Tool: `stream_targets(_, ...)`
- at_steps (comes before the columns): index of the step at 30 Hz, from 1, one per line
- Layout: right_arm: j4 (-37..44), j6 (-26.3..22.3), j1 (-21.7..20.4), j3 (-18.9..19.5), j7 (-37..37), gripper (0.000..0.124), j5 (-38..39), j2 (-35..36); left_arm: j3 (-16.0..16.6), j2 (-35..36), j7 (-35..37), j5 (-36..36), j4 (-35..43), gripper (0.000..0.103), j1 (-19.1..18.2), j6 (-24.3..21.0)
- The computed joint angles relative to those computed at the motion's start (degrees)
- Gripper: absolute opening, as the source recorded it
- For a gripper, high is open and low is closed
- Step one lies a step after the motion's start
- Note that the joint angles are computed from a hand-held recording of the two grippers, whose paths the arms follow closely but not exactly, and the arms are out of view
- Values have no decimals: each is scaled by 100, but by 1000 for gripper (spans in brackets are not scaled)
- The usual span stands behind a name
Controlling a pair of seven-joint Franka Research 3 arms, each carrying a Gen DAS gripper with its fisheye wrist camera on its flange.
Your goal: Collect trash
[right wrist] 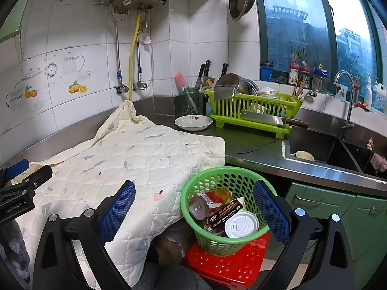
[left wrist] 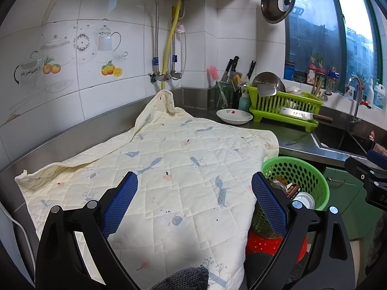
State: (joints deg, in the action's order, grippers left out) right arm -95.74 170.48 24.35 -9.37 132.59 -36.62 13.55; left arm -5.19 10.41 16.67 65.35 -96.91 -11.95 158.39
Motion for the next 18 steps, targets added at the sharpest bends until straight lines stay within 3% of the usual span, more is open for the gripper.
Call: stream_targets(18, 42, -34, 51, -56, 533, 95, -677, -3, 22, 51, -73, 121, 71, 94, -49, -94)
